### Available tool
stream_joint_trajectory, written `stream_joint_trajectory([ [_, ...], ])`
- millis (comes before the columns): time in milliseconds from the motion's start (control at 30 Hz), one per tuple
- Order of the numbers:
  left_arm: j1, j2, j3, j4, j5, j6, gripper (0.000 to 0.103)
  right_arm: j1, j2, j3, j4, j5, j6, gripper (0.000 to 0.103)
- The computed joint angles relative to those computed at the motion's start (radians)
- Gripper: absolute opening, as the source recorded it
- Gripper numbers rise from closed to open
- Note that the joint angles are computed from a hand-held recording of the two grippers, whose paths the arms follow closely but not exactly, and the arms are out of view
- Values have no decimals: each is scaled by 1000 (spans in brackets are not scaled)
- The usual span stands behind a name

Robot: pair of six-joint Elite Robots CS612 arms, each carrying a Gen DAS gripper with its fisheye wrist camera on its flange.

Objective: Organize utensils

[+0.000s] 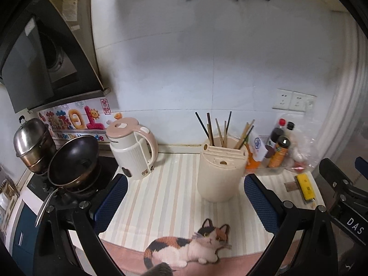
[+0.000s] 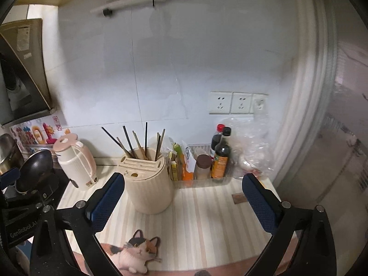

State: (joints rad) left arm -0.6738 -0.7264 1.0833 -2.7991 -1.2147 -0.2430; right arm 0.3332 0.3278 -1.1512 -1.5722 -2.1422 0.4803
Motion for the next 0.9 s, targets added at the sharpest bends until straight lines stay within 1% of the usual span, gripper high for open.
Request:
stream_joint_trajectory([
  [100,-4,-47,76,-42,1,11,103,28,8,-53,50,-34,36,103],
  [200,-7,-83,133,-69,-5,15,103,50,15,-97,94,-66,65,103],
  [367,-13,-121,197,-95,0,-2,103,71,25,-148,150,-93,93,103],
  [533,-21,-128,212,-105,23,-11,103,76,29,-169,169,-101,91,103],
  [667,-26,-126,209,-97,43,-28,103,72,31,-176,163,-95,73,103],
  [800,-30,-123,205,-99,64,-28,103,68,32,-175,159,-96,61,103],
  [900,-32,-122,205,-96,66,-36,103,66,33,-175,158,-89,54,103],
])
